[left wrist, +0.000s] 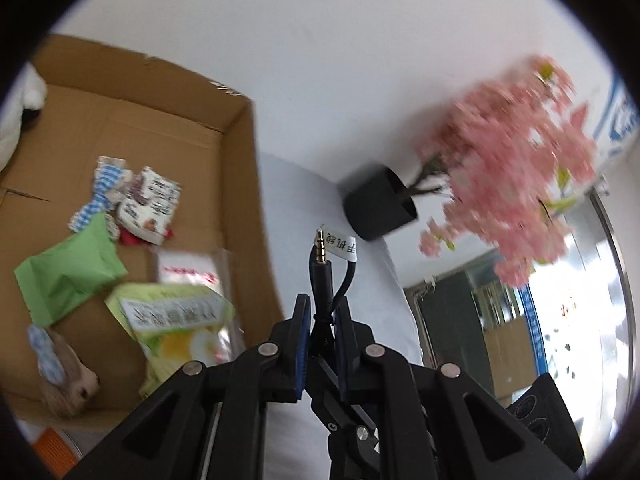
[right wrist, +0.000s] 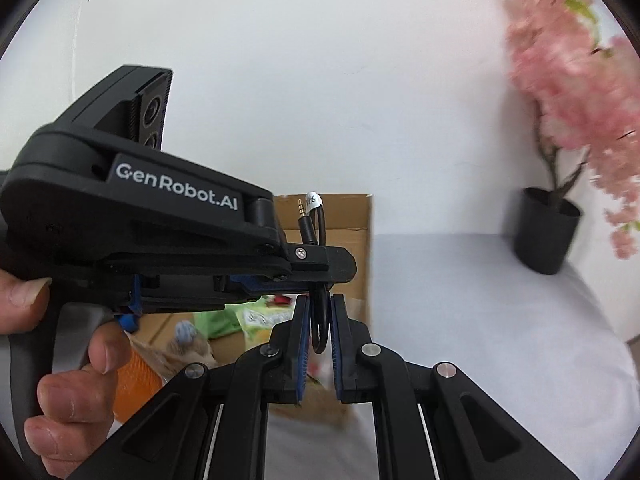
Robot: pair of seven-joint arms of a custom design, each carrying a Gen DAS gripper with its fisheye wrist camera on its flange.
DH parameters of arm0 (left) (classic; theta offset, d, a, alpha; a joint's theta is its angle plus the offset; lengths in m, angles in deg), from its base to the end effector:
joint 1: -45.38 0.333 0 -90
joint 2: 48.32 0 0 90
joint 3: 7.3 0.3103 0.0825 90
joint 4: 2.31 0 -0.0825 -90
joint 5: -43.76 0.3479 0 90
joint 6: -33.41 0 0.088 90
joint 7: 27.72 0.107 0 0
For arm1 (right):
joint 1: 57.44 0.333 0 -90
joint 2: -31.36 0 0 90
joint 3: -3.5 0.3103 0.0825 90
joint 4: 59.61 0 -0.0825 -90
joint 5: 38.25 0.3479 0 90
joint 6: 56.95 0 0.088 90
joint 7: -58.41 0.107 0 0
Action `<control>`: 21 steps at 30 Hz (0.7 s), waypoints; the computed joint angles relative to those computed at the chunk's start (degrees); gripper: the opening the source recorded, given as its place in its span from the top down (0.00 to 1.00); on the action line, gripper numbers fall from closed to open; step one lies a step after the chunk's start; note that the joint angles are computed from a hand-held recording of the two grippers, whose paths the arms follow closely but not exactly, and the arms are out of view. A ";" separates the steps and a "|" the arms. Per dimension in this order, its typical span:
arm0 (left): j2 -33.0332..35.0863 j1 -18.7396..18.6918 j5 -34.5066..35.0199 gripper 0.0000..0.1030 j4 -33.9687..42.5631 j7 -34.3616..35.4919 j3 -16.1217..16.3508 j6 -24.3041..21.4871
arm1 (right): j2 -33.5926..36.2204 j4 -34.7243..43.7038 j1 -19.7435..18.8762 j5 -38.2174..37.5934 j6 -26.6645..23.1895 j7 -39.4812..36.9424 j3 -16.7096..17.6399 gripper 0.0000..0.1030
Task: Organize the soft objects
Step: 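Carry the black cable into the box and open the right tool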
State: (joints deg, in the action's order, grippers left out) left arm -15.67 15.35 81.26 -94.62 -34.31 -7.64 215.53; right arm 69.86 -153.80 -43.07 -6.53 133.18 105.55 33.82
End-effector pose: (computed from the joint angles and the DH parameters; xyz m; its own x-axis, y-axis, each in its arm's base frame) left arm 0.5727 -0.3994 0.4186 0.1402 -0.6739 0.7254 -0.6909 -0.5914 -0.4159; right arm 0.5858 0.3778 0.3821 0.6424 -0.7599 -0.0991 -0.4405 -0.2604 -0.8592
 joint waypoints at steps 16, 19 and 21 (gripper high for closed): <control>-7.11 1.69 4.35 0.44 -3.49 2.42 -2.31 -14.32 | 8.67 18.05 7.58 7.31 -14.81 -3.56 -8.27 0.37; -12.09 -0.51 12.33 0.44 -6.71 -1.41 -1.25 -17.91 | 4.75 11.13 5.74 9.36 -8.38 -9.03 -4.59 0.25; -16.16 -2.24 18.34 0.43 -9.62 -3.70 -1.16 -22.03 | 2.02 6.20 4.22 10.87 -3.49 -12.08 -1.59 0.10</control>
